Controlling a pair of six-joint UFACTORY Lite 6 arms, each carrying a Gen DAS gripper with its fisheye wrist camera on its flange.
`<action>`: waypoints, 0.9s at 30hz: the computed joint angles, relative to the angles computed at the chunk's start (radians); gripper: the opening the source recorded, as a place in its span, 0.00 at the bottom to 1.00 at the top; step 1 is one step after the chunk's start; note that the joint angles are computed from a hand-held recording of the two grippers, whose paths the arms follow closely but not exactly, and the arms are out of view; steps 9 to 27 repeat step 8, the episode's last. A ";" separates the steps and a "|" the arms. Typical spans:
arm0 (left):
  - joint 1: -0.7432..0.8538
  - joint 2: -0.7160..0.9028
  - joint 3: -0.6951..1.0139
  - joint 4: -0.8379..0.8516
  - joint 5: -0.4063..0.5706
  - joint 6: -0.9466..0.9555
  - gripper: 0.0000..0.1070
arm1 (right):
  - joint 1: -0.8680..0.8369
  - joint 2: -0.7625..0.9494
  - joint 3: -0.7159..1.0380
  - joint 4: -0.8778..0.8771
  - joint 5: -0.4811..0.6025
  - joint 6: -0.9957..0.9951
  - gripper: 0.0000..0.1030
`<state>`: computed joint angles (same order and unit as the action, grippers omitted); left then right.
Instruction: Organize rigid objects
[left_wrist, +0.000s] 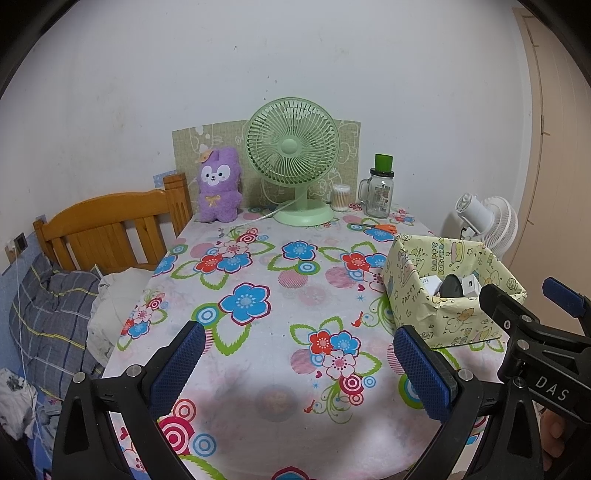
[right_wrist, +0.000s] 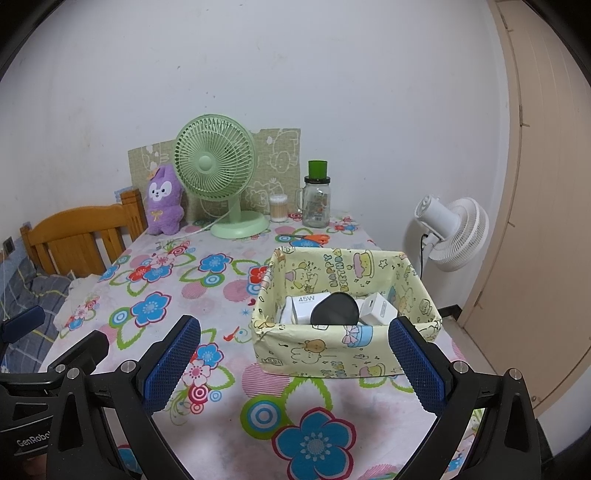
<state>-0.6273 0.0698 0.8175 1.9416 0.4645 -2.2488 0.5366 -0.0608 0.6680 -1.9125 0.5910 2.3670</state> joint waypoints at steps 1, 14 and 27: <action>-0.003 0.005 0.003 0.002 0.001 -0.005 0.96 | 0.000 0.001 0.002 0.000 -0.001 0.000 1.00; 0.014 0.031 0.032 0.029 -0.015 -0.021 0.96 | -0.011 0.034 0.040 0.000 -0.012 -0.016 1.00; 0.014 0.031 0.032 0.029 -0.015 -0.021 0.96 | -0.011 0.034 0.040 0.000 -0.012 -0.016 1.00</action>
